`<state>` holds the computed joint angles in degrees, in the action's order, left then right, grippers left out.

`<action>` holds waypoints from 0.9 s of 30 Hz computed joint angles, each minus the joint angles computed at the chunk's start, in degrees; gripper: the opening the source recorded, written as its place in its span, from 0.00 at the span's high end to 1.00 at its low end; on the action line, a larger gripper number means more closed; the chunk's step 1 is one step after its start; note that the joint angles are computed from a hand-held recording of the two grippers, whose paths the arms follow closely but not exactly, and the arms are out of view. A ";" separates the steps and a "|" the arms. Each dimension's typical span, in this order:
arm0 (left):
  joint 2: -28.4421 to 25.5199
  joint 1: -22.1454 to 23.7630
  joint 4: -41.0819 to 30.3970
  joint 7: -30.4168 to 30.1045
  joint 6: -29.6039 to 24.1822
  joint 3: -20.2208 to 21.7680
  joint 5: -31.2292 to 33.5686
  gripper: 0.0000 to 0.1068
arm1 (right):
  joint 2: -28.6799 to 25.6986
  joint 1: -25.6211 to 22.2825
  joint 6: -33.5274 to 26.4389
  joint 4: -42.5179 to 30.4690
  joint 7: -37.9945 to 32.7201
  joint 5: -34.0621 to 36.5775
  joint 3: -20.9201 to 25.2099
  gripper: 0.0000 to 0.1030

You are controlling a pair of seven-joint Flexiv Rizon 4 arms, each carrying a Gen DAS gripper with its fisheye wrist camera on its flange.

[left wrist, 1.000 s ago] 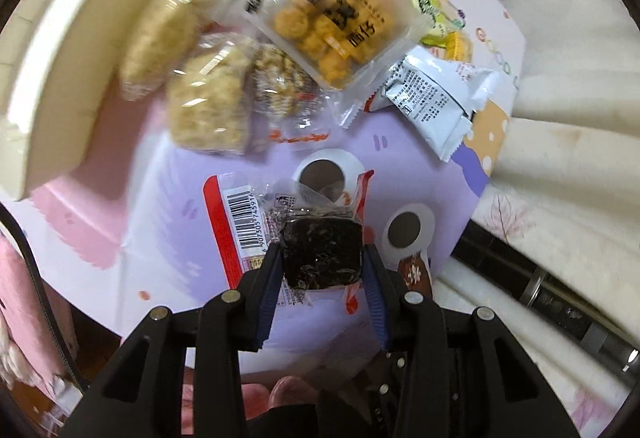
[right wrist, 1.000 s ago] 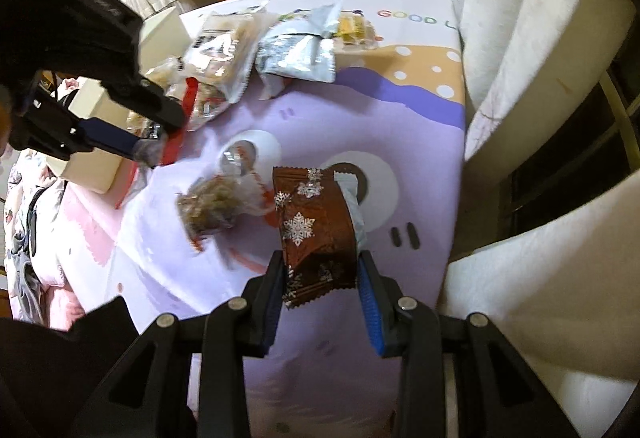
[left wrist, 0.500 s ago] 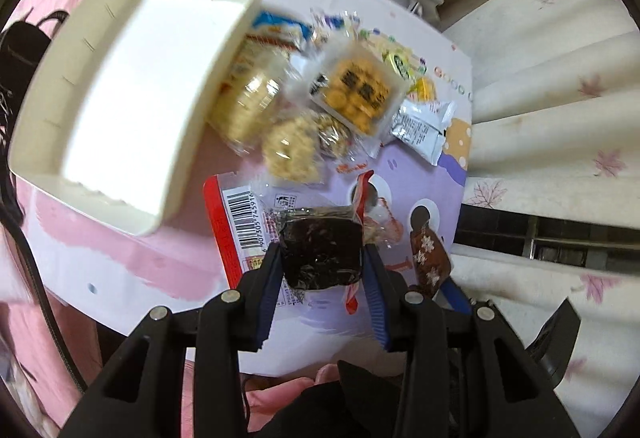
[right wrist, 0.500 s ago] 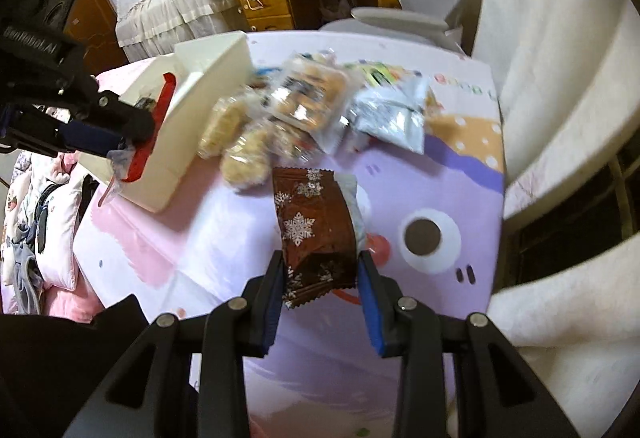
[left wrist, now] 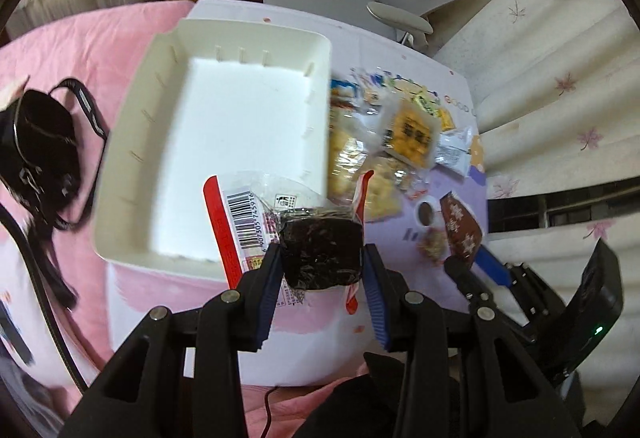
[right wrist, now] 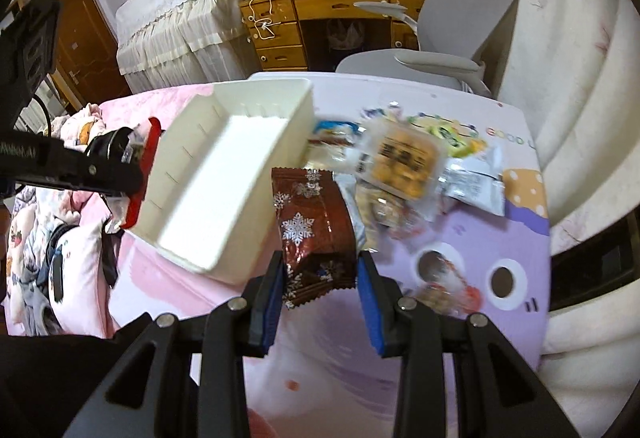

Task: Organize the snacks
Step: 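Carry both held snacks up and over to the white tray, then open both grippers to drop the snacks into the tray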

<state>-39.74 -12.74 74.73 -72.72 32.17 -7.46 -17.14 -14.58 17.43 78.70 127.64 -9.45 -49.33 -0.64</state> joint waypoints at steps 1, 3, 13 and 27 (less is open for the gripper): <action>-0.17 0.74 -0.21 1.30 -0.20 -0.16 -0.18 0.64 | -0.62 0.52 -0.34 -0.81 0.73 -0.32 -0.14 0.66; -1.07 2.23 -1.34 4.42 -0.47 -0.32 -0.35 0.64 | -2.21 1.85 -1.58 -3.26 2.07 -0.10 -0.02 0.66; -6.11 7.85 -6.93 17.87 -4.47 -1.91 -4.07 0.64 | -10.17 8.32 -4.60 -14.64 6.54 1.11 -1.47 0.66; -9.35 8.59 -11.03 26.00 -5.79 -0.29 -3.44 0.50 | -17.62 12.91 -8.44 -24.83 1.11 9.79 -0.17 0.59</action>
<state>-49.09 -4.15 63.70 -46.72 26.38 -7.75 -20.58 -32.20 30.34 70.26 102.81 -8.34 -39.54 -0.81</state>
